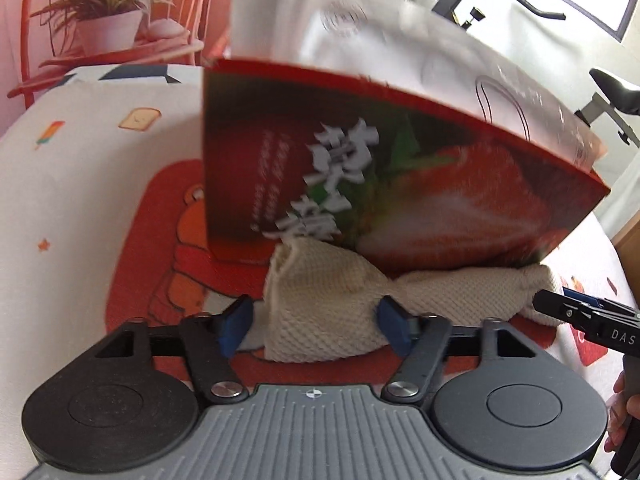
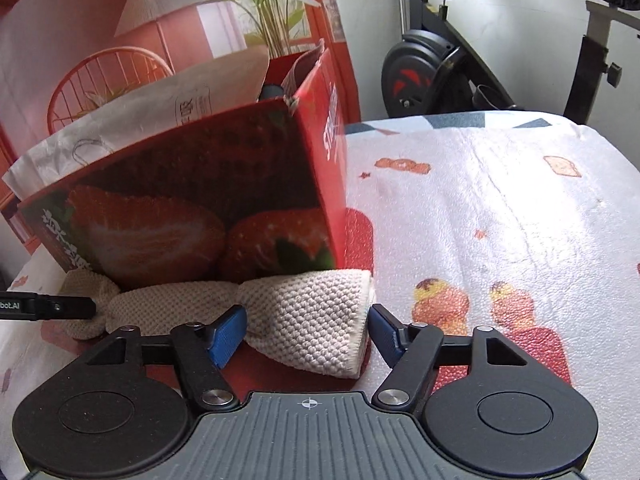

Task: Organize soft objects
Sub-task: 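Close the left tool on the beige roll while the right tool grips it too, then lift the beige roll into the box and open both tools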

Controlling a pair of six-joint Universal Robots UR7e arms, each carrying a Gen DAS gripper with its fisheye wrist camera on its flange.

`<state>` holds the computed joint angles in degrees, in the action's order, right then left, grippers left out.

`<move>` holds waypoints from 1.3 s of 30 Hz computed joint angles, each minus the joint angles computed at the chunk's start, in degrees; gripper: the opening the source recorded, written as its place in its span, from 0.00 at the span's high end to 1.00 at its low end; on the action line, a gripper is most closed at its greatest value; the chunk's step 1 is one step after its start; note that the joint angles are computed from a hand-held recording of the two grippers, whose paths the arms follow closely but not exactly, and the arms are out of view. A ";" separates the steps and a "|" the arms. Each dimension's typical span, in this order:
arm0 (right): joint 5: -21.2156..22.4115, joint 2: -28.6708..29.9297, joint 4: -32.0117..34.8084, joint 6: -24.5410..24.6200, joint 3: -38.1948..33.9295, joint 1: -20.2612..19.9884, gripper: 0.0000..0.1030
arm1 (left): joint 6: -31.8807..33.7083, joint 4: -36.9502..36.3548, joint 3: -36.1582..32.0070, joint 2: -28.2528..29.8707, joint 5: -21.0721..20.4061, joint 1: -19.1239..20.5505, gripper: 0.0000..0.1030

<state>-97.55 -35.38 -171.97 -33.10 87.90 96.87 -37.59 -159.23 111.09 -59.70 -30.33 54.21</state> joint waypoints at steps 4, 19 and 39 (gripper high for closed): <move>-0.17 -0.59 0.98 0.21 0.40 0.03 0.65 | 4.15 -3.69 0.81 0.17 -0.47 -0.36 0.72; 9.37 -9.15 -1.29 -1.58 8.07 1.82 0.78 | 4.13 -9.76 7.90 -4.64 7.88 -8.47 0.91; 9.51 0.10 1.90 -3.52 -14.79 8.30 0.78 | 43.86 -36.54 -14.69 4.93 10.82 -7.91 0.91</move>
<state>-88.04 -35.28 -170.07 -36.62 73.11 105.18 6.27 -195.77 96.40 -54.77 -19.51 46.30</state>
